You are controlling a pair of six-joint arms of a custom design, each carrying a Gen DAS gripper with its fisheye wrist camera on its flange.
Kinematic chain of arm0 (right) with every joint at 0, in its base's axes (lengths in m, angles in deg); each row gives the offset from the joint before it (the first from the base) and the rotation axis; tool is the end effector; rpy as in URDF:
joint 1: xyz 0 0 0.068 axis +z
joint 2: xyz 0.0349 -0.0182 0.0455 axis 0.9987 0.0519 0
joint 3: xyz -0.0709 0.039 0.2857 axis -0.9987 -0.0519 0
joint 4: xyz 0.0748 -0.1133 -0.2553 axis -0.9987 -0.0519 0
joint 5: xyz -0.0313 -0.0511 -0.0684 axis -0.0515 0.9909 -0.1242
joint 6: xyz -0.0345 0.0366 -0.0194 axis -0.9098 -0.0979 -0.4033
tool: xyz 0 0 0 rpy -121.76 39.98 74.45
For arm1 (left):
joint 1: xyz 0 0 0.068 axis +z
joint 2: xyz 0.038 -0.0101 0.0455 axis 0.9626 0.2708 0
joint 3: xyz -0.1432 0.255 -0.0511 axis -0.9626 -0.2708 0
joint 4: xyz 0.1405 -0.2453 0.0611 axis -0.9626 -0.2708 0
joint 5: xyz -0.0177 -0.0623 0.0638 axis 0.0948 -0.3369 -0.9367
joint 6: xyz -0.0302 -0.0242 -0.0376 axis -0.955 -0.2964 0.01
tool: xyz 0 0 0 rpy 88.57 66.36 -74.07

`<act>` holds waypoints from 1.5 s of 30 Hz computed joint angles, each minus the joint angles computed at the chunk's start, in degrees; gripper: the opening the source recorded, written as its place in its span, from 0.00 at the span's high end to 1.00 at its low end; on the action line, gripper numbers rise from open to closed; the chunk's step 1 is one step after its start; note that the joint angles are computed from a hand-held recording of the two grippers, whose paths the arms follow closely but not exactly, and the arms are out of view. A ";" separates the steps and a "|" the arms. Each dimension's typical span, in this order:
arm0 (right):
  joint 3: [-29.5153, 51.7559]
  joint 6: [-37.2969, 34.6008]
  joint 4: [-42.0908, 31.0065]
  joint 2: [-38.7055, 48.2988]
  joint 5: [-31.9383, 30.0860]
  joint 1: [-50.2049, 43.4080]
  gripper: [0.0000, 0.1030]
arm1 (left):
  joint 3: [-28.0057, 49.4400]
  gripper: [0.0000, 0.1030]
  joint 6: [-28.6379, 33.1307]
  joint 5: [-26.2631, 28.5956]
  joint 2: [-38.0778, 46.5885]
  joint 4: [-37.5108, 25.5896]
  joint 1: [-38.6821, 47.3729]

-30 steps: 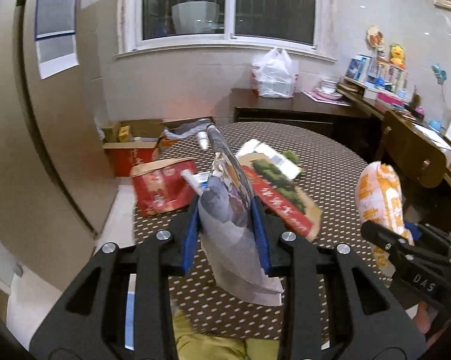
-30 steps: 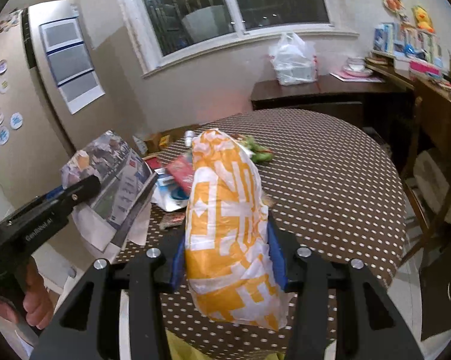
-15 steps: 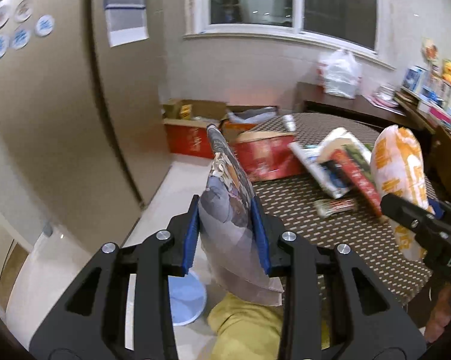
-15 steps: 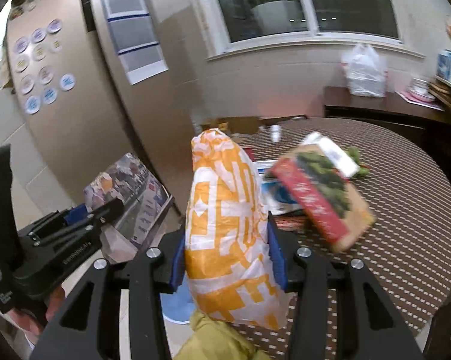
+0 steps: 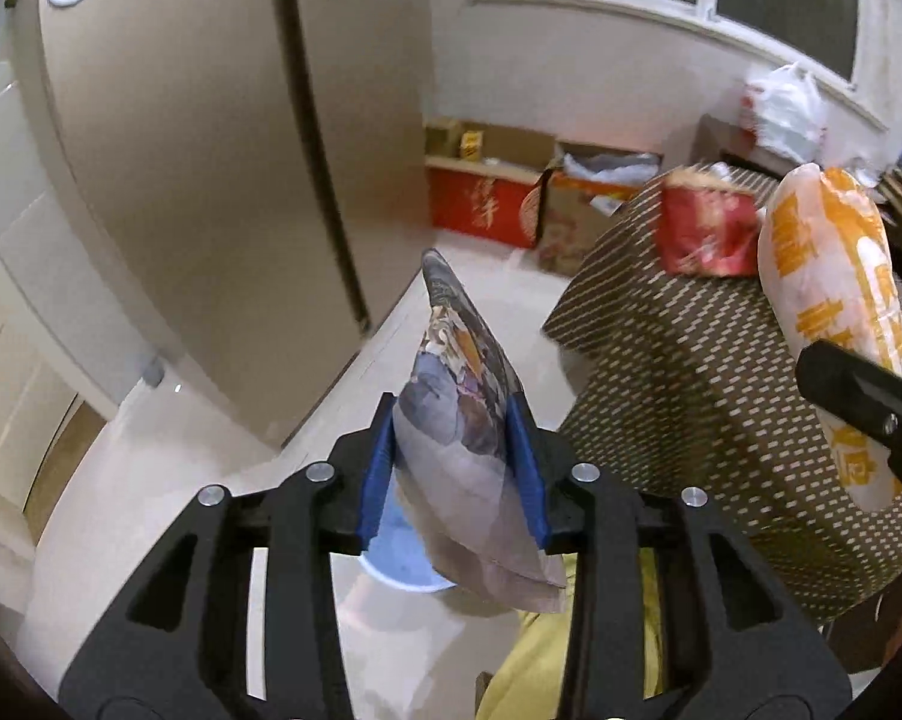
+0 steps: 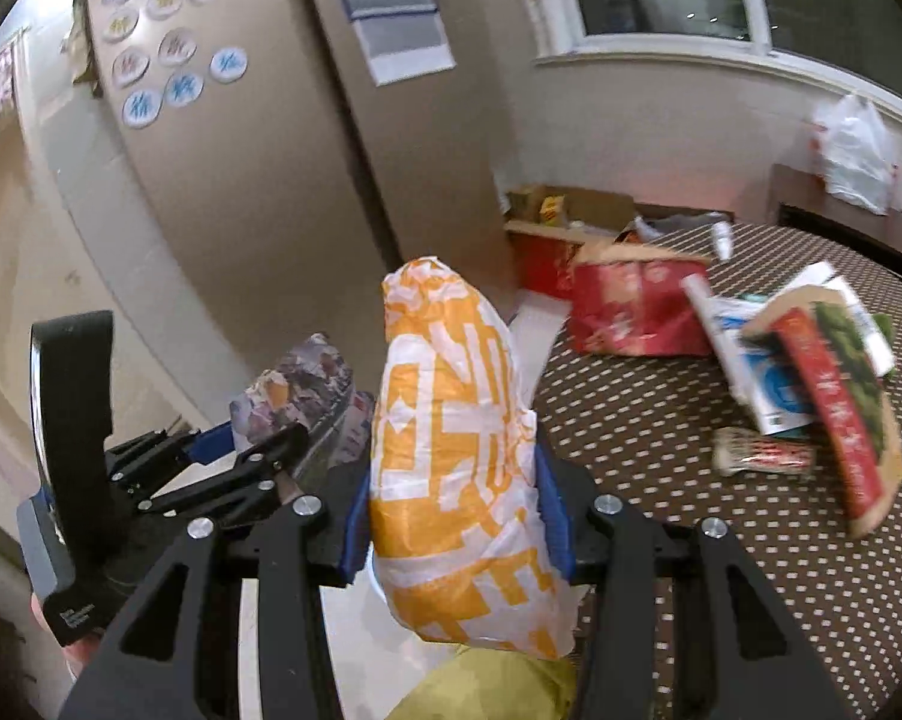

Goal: Collect trash
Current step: 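Carry both items over the blue wastebasket and open both grippers to drop them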

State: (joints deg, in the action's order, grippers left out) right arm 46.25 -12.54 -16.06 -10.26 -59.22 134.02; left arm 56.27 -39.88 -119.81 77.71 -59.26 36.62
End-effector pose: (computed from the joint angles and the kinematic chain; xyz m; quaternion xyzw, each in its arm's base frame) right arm 0.1978 0.2059 0.2700 -0.1566 0.9002 0.1905 0.3589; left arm 0.2005 -0.1313 0.2463 -0.0620 0.9308 0.0590 0.3554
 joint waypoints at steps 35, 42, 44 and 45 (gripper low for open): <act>19.37 -2.07 -1.63 34.03 -6.35 6.73 0.19 | -18.05 0.32 4.81 10.91 -12.23 1.37 25.26; 14.12 -1.03 -0.41 28.19 -5.76 6.02 0.19 | -16.60 0.31 2.84 8.81 -11.81 -0.23 20.94; 12.51 -0.66 -0.17 25.87 -5.57 5.32 0.19 | -15.50 0.31 1.53 7.92 -11.07 -0.70 18.41; 11.85 -0.31 -0.17 24.82 -5.39 5.08 0.19 | -15.16 0.31 1.29 7.77 -10.84 -0.78 17.80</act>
